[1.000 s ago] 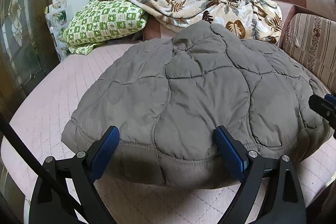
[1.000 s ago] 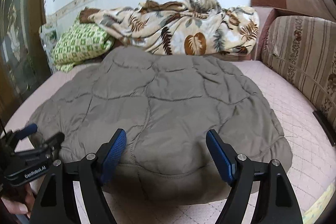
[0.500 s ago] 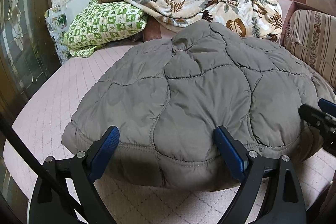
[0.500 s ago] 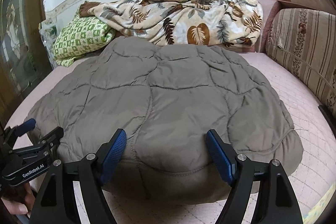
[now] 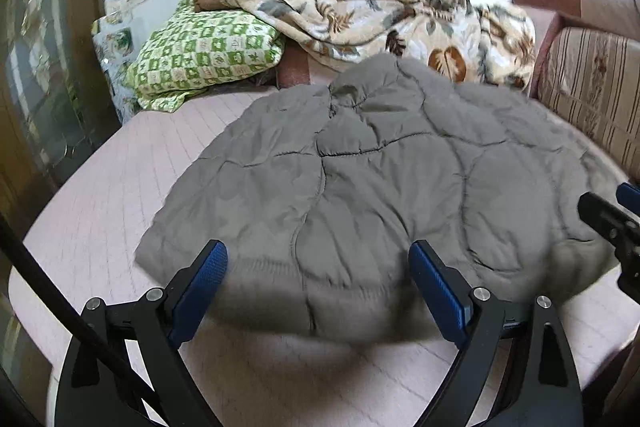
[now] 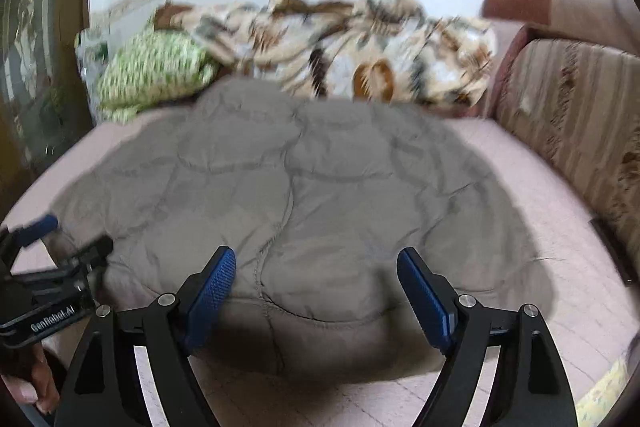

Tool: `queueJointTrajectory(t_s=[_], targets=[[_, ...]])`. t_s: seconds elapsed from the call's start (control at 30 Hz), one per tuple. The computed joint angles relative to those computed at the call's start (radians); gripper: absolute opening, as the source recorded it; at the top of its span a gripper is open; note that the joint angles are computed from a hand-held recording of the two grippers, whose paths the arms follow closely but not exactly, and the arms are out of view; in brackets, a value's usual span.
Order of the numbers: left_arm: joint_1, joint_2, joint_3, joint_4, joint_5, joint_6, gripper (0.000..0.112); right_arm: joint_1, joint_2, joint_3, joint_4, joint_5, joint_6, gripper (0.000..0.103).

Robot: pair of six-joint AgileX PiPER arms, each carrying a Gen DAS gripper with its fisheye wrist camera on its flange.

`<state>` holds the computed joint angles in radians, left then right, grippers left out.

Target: Fold large clothes

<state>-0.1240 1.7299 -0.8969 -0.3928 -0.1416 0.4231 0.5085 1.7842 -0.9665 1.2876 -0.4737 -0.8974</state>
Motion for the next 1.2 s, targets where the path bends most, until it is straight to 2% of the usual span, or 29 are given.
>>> queueJointTrajectory(t_s=[0.07,0.17,0.3,0.37,0.4,0.47,0.53,0.63,0.67,0.73,0.93,1.2], targets=[[0.0,-0.061,0.057,0.076,-0.019,-0.08,0.092,0.059,-0.063,0.087,-0.066,-0.098,0.108,0.086],[-0.003,-0.165,0.143,0.012,-0.043,-0.031,0.092,0.163,-0.136,0.195,-0.086,-0.254,0.151,0.086],[0.022,-0.288,0.276,0.211,-0.106,-0.248,0.092,0.343,-0.216,0.341,-0.075,-0.529,0.204,0.089],[0.014,-0.309,0.333,0.204,-0.158,-0.242,0.093,0.417,-0.215,0.382,-0.035,-0.62,0.22,0.092],[0.011,-0.303,0.357,0.195,-0.193,-0.228,0.094,0.435,-0.211,0.395,-0.025,-0.631,0.233,0.092],[-0.006,-0.283,0.364,0.126,-0.217,-0.16,0.094,0.415,-0.214,0.402,-0.041,-0.571,0.254,0.092],[0.016,-0.268,0.341,0.187,-0.189,-0.221,0.094,0.393,-0.207,0.387,-0.052,-0.537,0.254,0.092],[0.038,-0.259,0.355,0.267,-0.234,-0.294,0.094,0.384,-0.197,0.382,-0.078,-0.527,0.277,0.092],[0.026,-0.251,0.355,0.236,-0.244,-0.27,0.094,0.391,-0.195,0.387,-0.076,-0.535,0.284,0.092],[0.035,-0.231,0.341,0.264,-0.234,-0.293,0.094,0.375,-0.191,0.386,-0.092,-0.511,0.298,0.092],[0.012,-0.202,0.33,0.22,-0.231,-0.252,0.094,0.309,-0.18,0.374,-0.12,-0.412,0.335,0.092],[0.001,-0.171,0.305,0.2,-0.208,-0.224,0.094,0.305,-0.145,0.34,-0.097,-0.393,0.299,0.092]])
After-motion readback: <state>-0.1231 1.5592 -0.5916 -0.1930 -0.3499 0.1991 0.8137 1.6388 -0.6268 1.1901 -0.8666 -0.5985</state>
